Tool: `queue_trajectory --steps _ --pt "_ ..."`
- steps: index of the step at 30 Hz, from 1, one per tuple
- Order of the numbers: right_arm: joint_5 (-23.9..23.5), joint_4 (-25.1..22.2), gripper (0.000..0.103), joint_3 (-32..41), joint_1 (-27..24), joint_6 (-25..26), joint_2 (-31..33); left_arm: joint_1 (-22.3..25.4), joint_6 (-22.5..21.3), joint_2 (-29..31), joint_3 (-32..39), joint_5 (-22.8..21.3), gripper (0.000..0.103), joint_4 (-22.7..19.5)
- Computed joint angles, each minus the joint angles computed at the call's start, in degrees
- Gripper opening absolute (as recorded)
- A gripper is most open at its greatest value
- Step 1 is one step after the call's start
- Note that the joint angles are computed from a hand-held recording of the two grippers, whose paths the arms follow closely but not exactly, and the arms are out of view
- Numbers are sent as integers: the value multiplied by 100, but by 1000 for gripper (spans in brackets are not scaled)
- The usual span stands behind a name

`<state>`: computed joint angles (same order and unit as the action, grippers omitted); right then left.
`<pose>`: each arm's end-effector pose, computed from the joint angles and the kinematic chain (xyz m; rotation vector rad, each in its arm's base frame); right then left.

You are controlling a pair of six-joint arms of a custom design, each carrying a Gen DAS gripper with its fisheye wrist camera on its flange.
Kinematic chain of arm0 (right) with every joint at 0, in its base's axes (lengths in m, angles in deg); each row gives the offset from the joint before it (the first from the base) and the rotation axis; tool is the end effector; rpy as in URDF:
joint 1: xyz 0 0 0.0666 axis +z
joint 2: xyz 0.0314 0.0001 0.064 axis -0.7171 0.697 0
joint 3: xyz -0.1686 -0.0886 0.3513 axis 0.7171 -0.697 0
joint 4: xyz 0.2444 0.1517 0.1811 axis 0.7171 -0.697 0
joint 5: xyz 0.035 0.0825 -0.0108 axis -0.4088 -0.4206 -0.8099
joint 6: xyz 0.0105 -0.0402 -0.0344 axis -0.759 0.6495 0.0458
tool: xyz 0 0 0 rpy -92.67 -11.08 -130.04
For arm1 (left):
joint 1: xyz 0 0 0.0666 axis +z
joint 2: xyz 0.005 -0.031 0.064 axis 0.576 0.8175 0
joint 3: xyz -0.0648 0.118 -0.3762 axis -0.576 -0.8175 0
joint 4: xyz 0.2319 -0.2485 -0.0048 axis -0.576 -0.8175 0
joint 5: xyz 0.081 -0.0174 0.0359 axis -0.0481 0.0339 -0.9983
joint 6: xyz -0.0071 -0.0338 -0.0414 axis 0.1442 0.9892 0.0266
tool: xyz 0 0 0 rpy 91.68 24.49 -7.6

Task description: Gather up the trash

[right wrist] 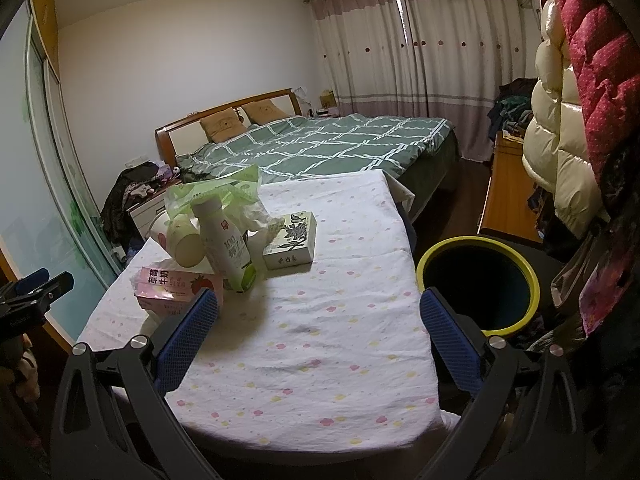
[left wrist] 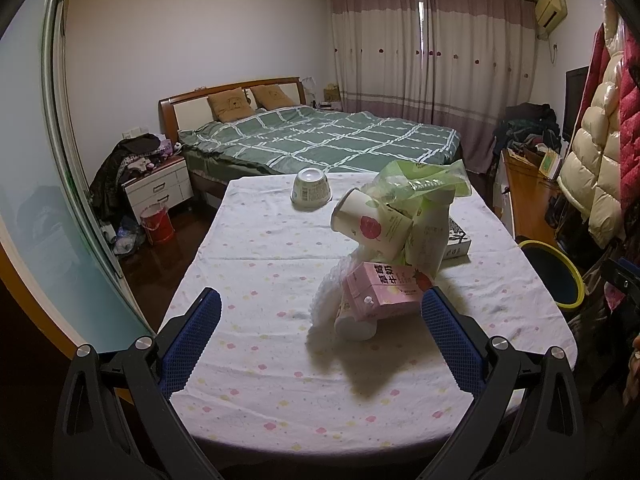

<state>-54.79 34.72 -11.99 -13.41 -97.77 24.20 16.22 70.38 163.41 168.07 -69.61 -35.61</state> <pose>0.3613 0.2072 0.4429 0.2874 2.1011 0.0702 0.4292 -0.1436 0.4861 0.2572 2.1513 -0.0853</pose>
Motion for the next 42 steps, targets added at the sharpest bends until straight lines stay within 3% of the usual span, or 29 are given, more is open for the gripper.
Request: queue_trajectory --steps 7,12,24,31,38,42 --pt "-113 19 97 129 -70 26 165 30 22 88 51 7 99 -43" --pt "-247 93 97 443 -130 311 480 57 24 162 97 -46 99 -33" --pt "-1157 340 97 1846 -443 1067 1609 245 31 402 171 -17 99 26" --pt "-2003 -178 97 3187 -966 812 2429 295 22 692 351 -29 99 -37" --pt "-2179 -1028 97 4520 -1199 577 3194 313 -9 988 607 -48 99 -111" --pt "-2270 -1523 79 5097 -1235 538 3517 319 -39 1094 708 -3 99 -134"
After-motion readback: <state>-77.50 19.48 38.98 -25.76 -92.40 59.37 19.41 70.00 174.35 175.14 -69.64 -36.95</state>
